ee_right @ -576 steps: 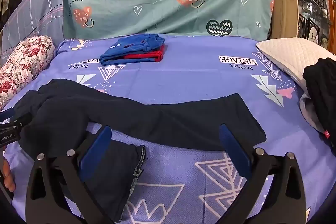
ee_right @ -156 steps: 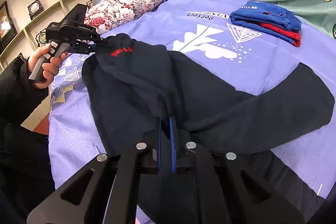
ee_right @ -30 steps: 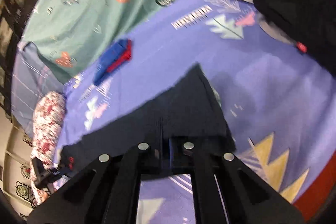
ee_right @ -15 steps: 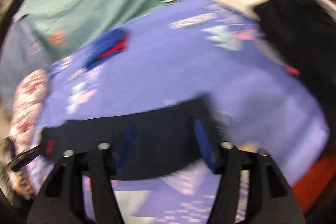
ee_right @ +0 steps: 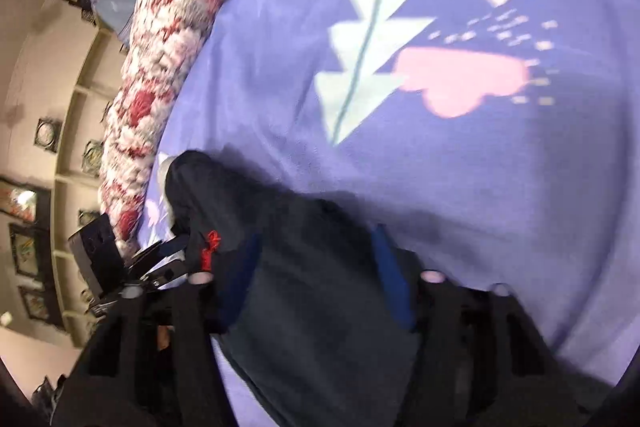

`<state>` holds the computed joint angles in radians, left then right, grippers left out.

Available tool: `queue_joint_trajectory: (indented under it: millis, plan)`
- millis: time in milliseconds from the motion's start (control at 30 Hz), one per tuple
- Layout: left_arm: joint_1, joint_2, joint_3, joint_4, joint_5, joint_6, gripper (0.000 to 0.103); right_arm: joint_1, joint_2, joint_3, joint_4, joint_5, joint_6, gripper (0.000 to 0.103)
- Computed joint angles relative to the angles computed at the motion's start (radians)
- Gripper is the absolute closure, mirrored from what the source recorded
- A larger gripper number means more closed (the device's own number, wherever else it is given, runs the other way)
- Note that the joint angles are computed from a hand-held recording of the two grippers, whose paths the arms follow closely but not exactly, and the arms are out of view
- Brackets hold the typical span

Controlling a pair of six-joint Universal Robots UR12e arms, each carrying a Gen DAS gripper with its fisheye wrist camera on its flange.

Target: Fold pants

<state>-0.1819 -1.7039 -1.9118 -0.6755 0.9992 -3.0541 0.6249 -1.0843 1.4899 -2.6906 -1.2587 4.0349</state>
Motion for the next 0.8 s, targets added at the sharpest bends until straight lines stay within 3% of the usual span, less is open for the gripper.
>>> queue_joint_trajectory:
  millis: [100,167,267,367,467,500,567,667,733,767,800]
  plan:
    - [-0.005,-0.003,0.010,-0.014,0.009,0.012,0.029,-0.007,0.024,-0.059,0.148,0.079,-0.071,0.058]
    - [-0.009,-0.008,0.012,-0.012,0.011,0.008,0.028,-0.017,0.033,-0.073,0.194,0.125,-0.079,0.060]
    - [-0.005,-0.007,0.006,-0.003,-0.001,0.006,0.028,-0.027,0.026,-0.051,0.161,0.164,-0.072,0.060]
    - [-0.004,-0.007,0.007,-0.006,-0.001,0.008,0.028,-0.041,0.039,-0.015,0.023,0.241,-0.013,0.059]
    - [-0.005,-0.006,0.005,-0.004,0.001,0.008,0.028,-0.027,0.029,0.017,-0.113,0.103,0.029,0.074]
    - [-0.005,-0.006,0.004,-0.003,0.001,0.009,0.028,-0.027,0.027,0.035,-0.177,0.088,0.063,0.101]
    - [-0.007,-0.007,0.004,0.001,0.005,0.010,0.028,-0.026,0.014,0.070,-0.250,0.031,0.113,0.103]
    - [-0.011,-0.006,0.007,0.000,0.017,0.000,0.028,-0.026,0.001,0.095,-0.274,0.004,0.151,0.103]
    - [-0.012,-0.003,0.005,0.000,0.023,0.000,0.028,-0.024,-0.004,0.079,-0.234,0.015,0.114,0.099]
    - [-0.012,-0.003,0.005,-0.001,0.024,0.000,0.028,-0.020,-0.008,0.061,-0.177,0.018,0.084,0.086]
    - [-0.012,-0.002,0.004,-0.001,0.024,-0.002,0.028,-0.014,-0.011,0.049,-0.135,-0.010,0.073,0.058]
